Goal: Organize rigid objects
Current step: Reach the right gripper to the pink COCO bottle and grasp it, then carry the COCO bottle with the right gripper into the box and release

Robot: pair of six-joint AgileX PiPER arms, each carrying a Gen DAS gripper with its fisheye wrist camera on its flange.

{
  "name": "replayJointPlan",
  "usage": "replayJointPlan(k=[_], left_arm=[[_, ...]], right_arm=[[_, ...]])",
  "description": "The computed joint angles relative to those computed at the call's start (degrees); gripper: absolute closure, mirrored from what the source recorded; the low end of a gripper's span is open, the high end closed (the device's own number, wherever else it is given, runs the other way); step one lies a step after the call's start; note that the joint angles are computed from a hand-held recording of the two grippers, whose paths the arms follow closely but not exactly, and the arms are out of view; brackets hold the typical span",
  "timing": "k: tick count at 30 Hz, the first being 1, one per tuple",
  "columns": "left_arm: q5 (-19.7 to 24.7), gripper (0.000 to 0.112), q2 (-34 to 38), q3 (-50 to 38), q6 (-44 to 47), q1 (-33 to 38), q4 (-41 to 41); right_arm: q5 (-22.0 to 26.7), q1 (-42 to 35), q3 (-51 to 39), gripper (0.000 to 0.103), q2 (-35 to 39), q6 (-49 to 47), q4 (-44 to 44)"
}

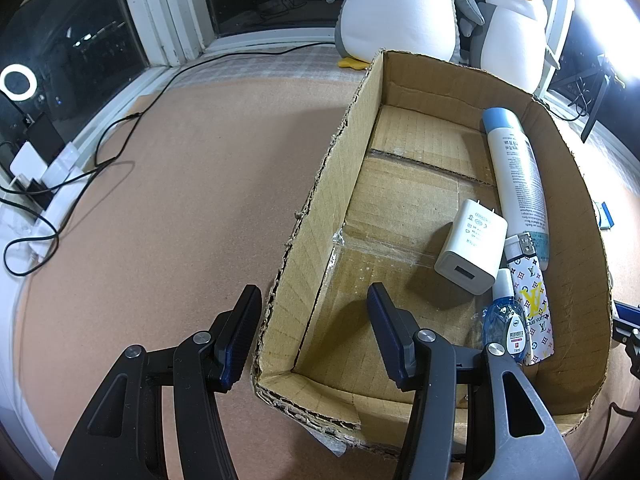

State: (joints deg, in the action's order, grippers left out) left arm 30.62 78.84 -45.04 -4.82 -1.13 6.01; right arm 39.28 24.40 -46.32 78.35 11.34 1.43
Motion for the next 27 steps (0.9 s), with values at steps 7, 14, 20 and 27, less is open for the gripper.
replayJointPlan(k=[7,14,20,27], left_arm=[[0.0,0.059,0.1,0.0,-0.4,-0.2,0.2],[0.0,0.059,0.0,0.0,-0.5,-0.2,0.3],[0.0,0.059,0.1,-0.1,-0.7,-0.3,0.4],[0.0,0.059,0.1,-0.1,-0.1,0.0,-0.1]], right_arm=[[0.6,1.1,-0.1,0.085,-0.3,1.6,-1.5],[1.9,3.0,-0.2,0.085,-3.3,3.6,-1.7],[3.7,4.0,-4.6,0.085,-4.7,4.2,-1.8],[3.8,6.8,-11.0,0.085,-2.2,5.2,-2.2]])
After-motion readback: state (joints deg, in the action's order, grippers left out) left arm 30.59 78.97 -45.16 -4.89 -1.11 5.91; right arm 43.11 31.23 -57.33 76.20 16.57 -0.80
